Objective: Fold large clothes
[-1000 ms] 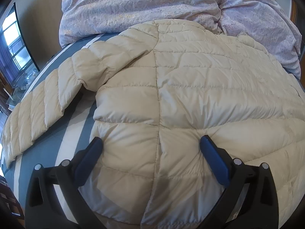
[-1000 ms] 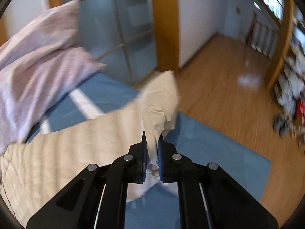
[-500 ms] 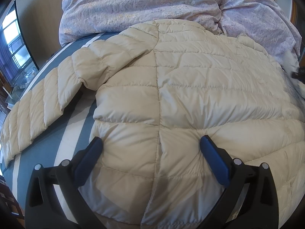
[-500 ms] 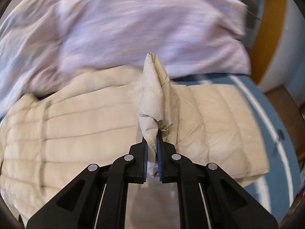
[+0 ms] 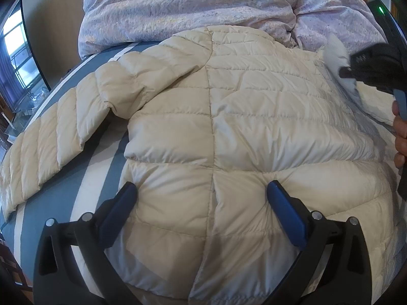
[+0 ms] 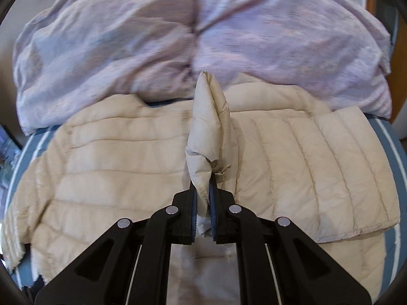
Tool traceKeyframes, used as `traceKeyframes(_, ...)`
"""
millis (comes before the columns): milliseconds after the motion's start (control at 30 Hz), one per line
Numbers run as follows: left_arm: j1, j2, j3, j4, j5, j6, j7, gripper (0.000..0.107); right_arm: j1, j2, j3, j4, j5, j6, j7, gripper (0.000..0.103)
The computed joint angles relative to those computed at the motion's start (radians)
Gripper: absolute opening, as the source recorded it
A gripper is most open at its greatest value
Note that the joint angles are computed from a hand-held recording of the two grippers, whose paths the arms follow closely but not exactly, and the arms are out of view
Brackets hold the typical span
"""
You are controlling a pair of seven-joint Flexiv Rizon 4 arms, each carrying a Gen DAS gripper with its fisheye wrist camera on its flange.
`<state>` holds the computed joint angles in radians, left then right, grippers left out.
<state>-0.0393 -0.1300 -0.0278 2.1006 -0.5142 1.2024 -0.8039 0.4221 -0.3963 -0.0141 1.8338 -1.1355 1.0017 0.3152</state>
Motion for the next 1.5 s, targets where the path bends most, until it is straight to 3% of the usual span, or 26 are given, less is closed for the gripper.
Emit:
traceKeyframes(300,0.0,0.002,-0.001,0.001,-0.014,-0.004,0.006,0.101,0.039,-0.099,0.014,-0.125,0.124,0.095,-0.171,0.01)
traceKeyframes(400,0.0,0.003,-0.001,0.002,-0.02,-0.005,0.009,0.101,0.047,-0.093,-0.008,-0.11,0.149,0.187,-0.192,0.032)
traceKeyframes(467,-0.001,0.002,-0.001,0.001,-0.019,-0.005,0.008,0.101,0.079,-0.049,-0.095,-0.063,0.022,0.28,-0.062,0.048)
traceKeyframes(500,-0.001,0.002,0.0,0.0,-0.018,-0.006,0.007,0.101,0.087,-0.029,-0.123,-0.05,-0.05,0.291,0.005,0.051)
traceKeyframes(567,-0.001,0.002,0.0,0.0,-0.019,-0.006,0.007,0.101,0.099,0.033,-0.159,-0.01,-0.2,0.226,0.151,0.059)
traceKeyframes(633,-0.001,0.002,0.0,0.0,-0.019,-0.006,0.007,0.101,0.094,0.062,-0.134,0.016,-0.167,0.109,0.163,0.061)
traceKeyframes(700,-0.002,0.003,0.001,0.0,-0.015,-0.006,0.005,0.101,0.074,0.052,-0.089,0.016,-0.043,0.024,0.102,0.061)
traceKeyframes(767,-0.001,0.003,0.0,0.0,-0.018,-0.006,0.007,0.101,0.038,0.012,-0.039,-0.005,0.062,0.013,0.033,0.061)
traceKeyframes(800,-0.001,0.003,0.0,0.0,-0.019,-0.006,0.007,0.101,0.027,-0.005,-0.024,-0.017,0.082,0.015,0.016,0.062)
traceKeyframes(867,-0.002,0.003,0.0,0.0,-0.019,-0.006,0.007,0.101,0.028,-0.033,-0.018,-0.036,0.081,0.012,0.003,0.079)
traceKeyframes(967,-0.001,0.003,-0.001,0.001,-0.025,-0.005,0.011,0.101,0.048,-0.074,-0.017,-0.085,0.083,-0.024,-0.034,0.091)
traceKeyframes(1067,0.0,0.004,-0.004,0.004,-0.043,-0.005,0.023,0.101,0.075,-0.119,-0.012,-0.14,0.135,-0.121,-0.114,0.094)
traceKeyframes(1167,0.007,0.01,-0.017,0.013,-0.132,-0.018,0.079,0.101,0.096,-0.143,-0.018,-0.182,0.171,-0.192,-0.157,0.098)
traceKeyframes(1300,0.011,0.022,-0.01,0.013,-0.21,-0.065,0.142,0.101,0.086,-0.14,-0.02,-0.17,0.195,-0.166,-0.165,0.102)
traceKeyframes(1500,0.059,0.038,0.055,-0.036,-0.105,-0.148,0.074,0.101,0.063,-0.146,-0.025,-0.169,0.239,-0.115,-0.203,0.102)
